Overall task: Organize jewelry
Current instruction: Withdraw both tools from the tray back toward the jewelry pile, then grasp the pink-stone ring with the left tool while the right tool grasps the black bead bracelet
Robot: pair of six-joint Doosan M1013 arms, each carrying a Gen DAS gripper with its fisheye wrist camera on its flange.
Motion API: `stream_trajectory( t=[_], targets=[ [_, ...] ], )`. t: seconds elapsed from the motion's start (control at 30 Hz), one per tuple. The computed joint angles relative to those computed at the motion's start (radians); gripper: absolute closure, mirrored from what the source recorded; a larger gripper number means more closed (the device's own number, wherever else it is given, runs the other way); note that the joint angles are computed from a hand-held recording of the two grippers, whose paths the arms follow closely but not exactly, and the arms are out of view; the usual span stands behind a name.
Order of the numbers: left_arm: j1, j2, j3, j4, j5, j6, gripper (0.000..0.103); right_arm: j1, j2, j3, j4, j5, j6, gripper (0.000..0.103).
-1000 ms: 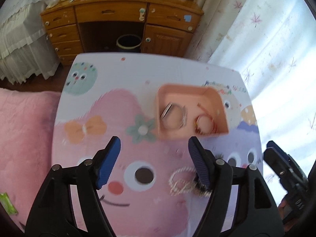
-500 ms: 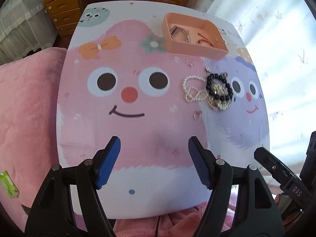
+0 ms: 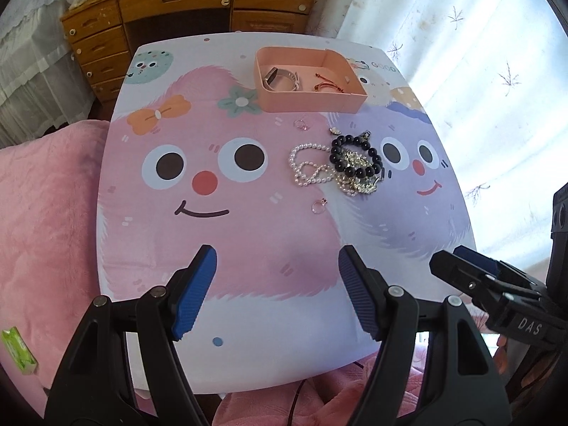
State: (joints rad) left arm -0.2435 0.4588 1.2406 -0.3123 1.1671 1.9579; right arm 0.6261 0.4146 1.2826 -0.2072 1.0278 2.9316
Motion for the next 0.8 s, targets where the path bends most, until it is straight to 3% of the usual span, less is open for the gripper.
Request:
stream_trajectory(
  t=[0.4,0.63,0.8],
  targets=[
    [-0.088,0.020,-0.018,0.072,-0.068,-0.167,0.034,-0.103,-0.033,0.008,-0.025,0.002,-0.357,0.021],
    [-0.127,0.039,-0.006,0.130,-0.066,-0.284,0.034,-0.153,-0.045,0.075,0.048,-0.114,-0.636,0.017],
    [-0.153,0.048,0.040,0.212,-0.132,-0.352,0.034,-0.188,-0.038,0.145,0.132,-0.245,-0.851,0.017]
  ],
)
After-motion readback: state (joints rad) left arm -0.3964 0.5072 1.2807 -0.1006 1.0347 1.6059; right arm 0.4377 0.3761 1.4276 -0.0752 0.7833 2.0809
